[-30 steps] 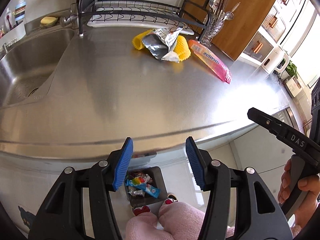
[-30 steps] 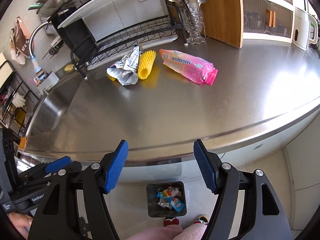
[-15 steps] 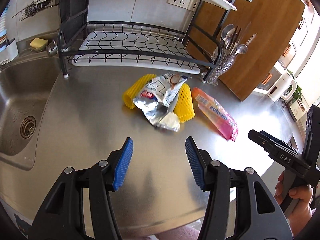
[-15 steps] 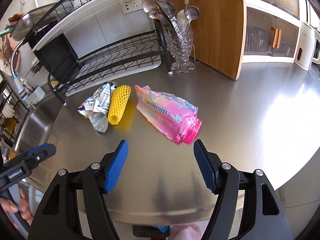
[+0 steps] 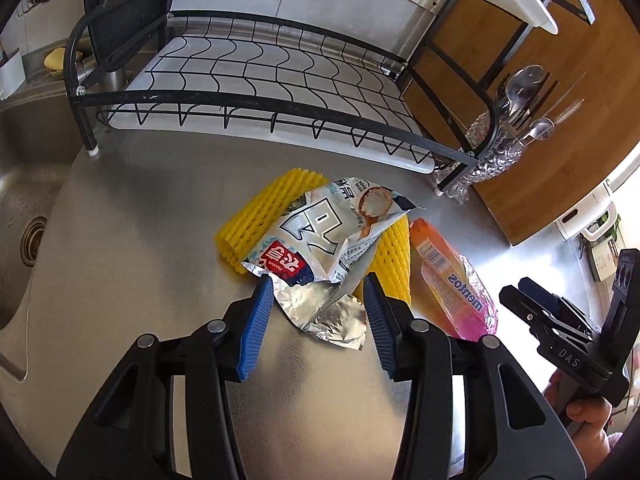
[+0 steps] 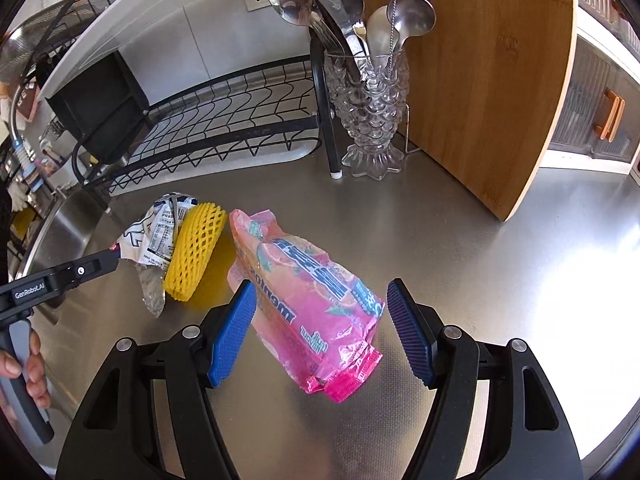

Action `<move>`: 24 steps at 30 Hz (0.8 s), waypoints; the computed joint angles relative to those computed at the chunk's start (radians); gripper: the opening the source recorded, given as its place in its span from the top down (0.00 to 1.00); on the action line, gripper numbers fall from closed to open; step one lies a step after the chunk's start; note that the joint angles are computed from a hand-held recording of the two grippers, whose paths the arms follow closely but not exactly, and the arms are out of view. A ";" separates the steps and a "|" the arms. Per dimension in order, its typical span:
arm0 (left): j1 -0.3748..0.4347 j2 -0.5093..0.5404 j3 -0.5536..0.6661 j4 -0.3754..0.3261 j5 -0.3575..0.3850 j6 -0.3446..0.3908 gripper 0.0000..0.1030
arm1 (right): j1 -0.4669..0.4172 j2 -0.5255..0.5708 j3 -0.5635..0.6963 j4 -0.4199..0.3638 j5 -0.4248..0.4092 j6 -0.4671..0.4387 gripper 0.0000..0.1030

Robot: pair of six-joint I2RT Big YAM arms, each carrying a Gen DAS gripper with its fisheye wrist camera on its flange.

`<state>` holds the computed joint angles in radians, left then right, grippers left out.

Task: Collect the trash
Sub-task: 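Grasp the silver snack wrapper with the left gripper while the right gripper grasps the pink Mentos pack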

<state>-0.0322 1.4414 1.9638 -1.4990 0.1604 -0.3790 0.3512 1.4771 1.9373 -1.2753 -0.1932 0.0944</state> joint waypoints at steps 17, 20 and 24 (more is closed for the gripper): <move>-0.037 0.075 0.051 -0.005 -0.071 -0.031 1.00 | -0.018 0.104 0.059 -0.094 -0.144 -0.149 0.67; -0.039 0.068 0.042 0.008 -0.075 -0.038 1.00 | -0.017 0.105 0.055 -0.096 -0.165 -0.181 0.84; -0.048 0.049 0.028 0.031 -0.089 -0.038 1.00 | -0.015 0.116 0.075 -0.111 -0.188 -0.202 0.96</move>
